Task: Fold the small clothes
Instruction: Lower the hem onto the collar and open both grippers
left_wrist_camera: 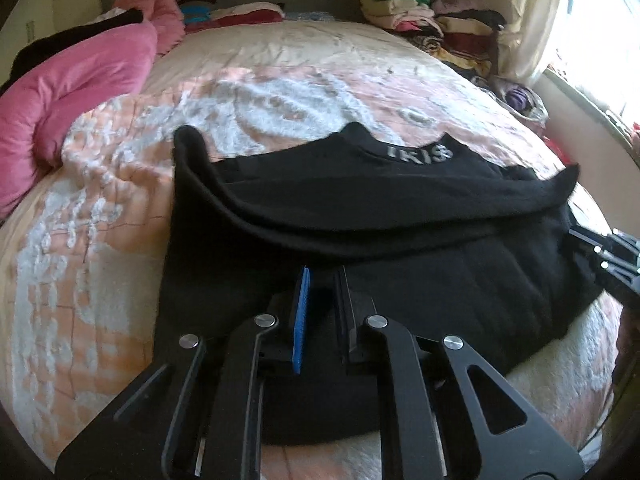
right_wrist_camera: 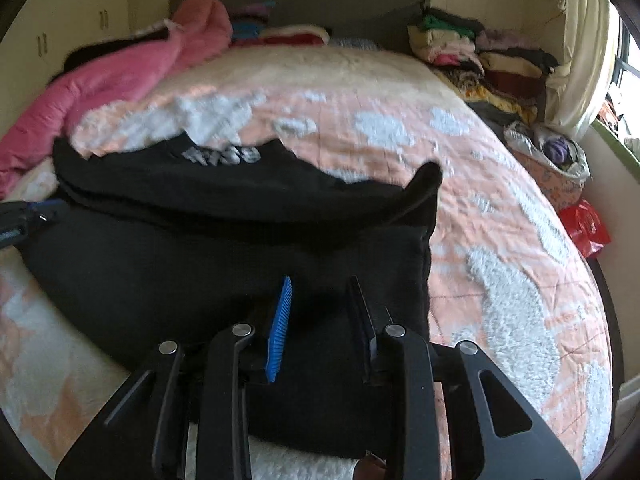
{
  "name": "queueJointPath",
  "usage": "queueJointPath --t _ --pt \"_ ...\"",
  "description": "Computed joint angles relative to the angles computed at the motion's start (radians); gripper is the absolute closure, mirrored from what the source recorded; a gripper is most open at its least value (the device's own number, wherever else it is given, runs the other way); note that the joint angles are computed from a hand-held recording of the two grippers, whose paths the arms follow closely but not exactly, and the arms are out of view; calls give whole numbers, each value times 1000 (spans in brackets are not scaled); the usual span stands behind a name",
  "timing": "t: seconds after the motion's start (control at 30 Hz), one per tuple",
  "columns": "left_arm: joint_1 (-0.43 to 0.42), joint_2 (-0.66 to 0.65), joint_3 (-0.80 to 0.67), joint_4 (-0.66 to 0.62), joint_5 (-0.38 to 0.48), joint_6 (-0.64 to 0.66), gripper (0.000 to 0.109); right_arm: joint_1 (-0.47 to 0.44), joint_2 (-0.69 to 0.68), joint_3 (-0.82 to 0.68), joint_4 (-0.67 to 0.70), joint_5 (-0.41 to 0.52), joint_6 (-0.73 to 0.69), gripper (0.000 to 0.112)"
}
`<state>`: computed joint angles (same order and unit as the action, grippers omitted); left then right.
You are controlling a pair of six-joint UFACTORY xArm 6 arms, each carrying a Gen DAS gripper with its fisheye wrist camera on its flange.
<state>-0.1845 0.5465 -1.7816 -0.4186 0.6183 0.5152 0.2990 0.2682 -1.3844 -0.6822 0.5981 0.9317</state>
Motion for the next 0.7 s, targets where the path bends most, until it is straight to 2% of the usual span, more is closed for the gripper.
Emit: queueJointPath --t 0.27,0.4,0.6,0.7 --pt "21 140 -201 33 30 -99 102 -34 146 -160 22 -3 -51 88" --pt "35 229 -352 30 77 -161 102 -52 204 -247 72 2 -90 89" --pt "62 359 -582 21 128 -311 97 -80 240 -322 99 -9 -53 89" --pt "73 382 -622 6 113 -341 96 -88 241 -336 74 -3 -23 89"
